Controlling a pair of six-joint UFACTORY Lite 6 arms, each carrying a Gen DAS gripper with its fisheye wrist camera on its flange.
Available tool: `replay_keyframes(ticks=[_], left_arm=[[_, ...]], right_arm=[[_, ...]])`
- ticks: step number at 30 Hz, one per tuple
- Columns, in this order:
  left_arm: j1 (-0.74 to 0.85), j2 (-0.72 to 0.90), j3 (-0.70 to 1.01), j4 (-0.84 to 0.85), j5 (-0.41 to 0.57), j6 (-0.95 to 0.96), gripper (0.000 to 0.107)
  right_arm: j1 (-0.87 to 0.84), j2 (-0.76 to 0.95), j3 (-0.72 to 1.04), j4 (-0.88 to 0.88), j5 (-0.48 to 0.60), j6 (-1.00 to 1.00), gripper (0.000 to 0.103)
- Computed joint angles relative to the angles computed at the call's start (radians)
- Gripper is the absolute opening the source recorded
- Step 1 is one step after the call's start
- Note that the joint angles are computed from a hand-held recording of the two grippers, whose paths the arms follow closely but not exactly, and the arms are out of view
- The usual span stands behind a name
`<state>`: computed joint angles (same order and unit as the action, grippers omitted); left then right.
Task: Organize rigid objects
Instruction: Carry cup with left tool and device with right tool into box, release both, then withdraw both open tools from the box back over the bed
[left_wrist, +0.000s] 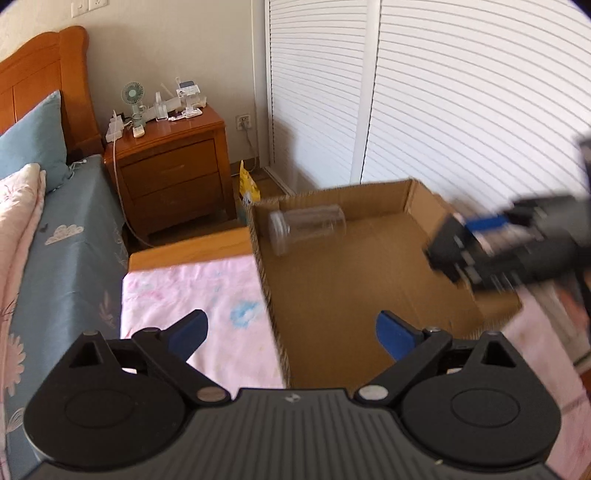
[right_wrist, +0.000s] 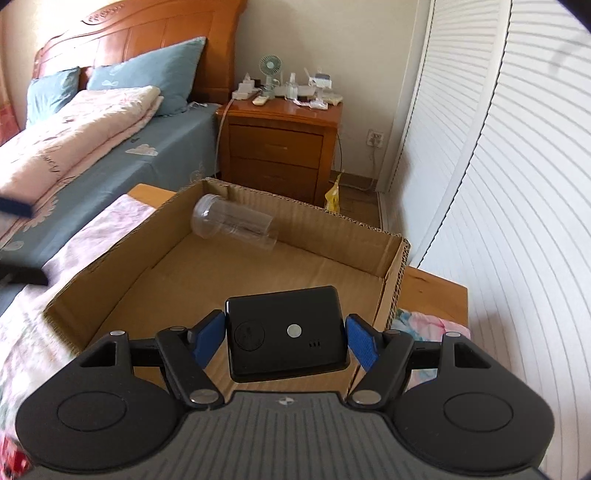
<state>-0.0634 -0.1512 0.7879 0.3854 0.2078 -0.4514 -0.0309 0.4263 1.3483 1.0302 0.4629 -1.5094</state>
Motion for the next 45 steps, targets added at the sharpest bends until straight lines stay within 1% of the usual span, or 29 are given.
replay_keyframes(ticks=[5,7,8,9,10,11,12,14,16,18,20,22,25,28,30,32,35,36,38,40,43,44,45], left_arm=[[-0.008,-0.176,-0.161,-0.055,0.027,0.060,0.097],[-0.021,-0.228,-0.212,-0.031,0.039,0.036,0.097],[-0.033,-0.248,-0.234,0.000,0.045,0.001,0.097],[-0.042,-0.272,-0.256,0.014,0.050,-0.015,0.097],[-0.055,-0.305,-0.284,0.023,0.058,-0.027,0.097],[-0.061,-0.329,-0.305,0.018,0.060,-0.025,0.097],[-0.067,-0.347,-0.321,0.014,0.063,-0.027,0.097],[-0.089,-0.390,-0.356,0.014,0.073,-0.039,0.097],[-0.119,-0.433,-0.389,0.056,0.092,-0.110,0.098],[-0.151,-0.497,-0.434,0.063,0.110,-0.141,0.098],[-0.190,-0.537,-0.472,0.147,0.122,-0.250,0.098],[-0.227,-0.560,-0.506,0.239,0.134,-0.368,0.098],[-0.277,-0.588,-0.545,0.305,0.156,-0.476,0.098],[-0.334,-0.629,-0.591,0.335,0.178,-0.561,0.098],[-0.375,-0.657,-0.621,0.356,0.196,-0.620,0.098],[-0.452,-0.675,-0.648,0.444,0.244,-0.758,0.098],[-0.596,-0.662,-0.674,0.590,0.342,-0.975,0.098],[-0.630,-0.654,-0.679,0.616,0.363,-1.020,0.098],[-0.674,-0.639,-0.686,0.642,0.383,-1.088,0.098],[-0.686,-0.639,-0.696,0.650,0.379,-1.131,0.098],[-0.709,-0.636,-0.705,0.671,0.384,-1.192,0.098],[-0.720,-0.629,-0.705,0.679,0.387,-1.213,0.098],[-0.725,-0.631,-0.708,0.682,0.386,-1.222,0.098]], right_arm=[[0.045,0.132,0.177,-0.110,-0.028,0.202,0.075],[0.057,0.140,0.194,-0.132,-0.045,0.249,0.081],[0.061,0.129,0.185,-0.133,-0.058,0.257,0.090],[0.062,0.101,0.150,-0.098,-0.078,0.224,0.095],[0.058,0.065,0.103,-0.021,-0.090,0.150,0.103],[0.049,0.025,0.055,0.058,-0.086,0.074,0.103],[0.039,-0.006,0.022,0.095,-0.073,0.040,0.103],[0.022,-0.077,-0.045,0.107,-0.054,0.043,0.103],[0.008,-0.147,-0.108,0.110,-0.038,0.050,0.103],[-0.005,-0.231,-0.192,0.108,-0.037,0.049,0.103],[-0.020,-0.321,-0.289,0.122,-0.038,0.022,0.103],[-0.048,-0.403,-0.379,0.148,-0.012,-0.025,0.103],[-0.102,-0.519,-0.522,0.203,0.034,-0.118,0.103],[-0.195,-0.608,-0.655,0.240,0.124,-0.222,0.103],[-0.261,-0.648,-0.728,0.234,0.182,-0.270,0.103],[-0.340,-0.683,-0.803,0.229,0.231,-0.332,0.103],[-0.452,-0.722,-0.902,0.211,0.264,-0.419,0.103],[-0.491,-0.731,-0.926,0.201,0.273,-0.442,0.103],[-0.560,-0.754,-0.977,0.189,0.272,-0.476,0.103],[-0.633,-0.774,-1.019,0.188,0.269,-0.501,0.103],[-0.753,-0.786,-1.070,0.157,0.291,-0.543,0.103],[-0.803,-0.785,-1.083,0.149,0.317,-0.568,0.103],[-0.824,-0.760,-1.078,0.153,0.323,-0.583,0.103]])
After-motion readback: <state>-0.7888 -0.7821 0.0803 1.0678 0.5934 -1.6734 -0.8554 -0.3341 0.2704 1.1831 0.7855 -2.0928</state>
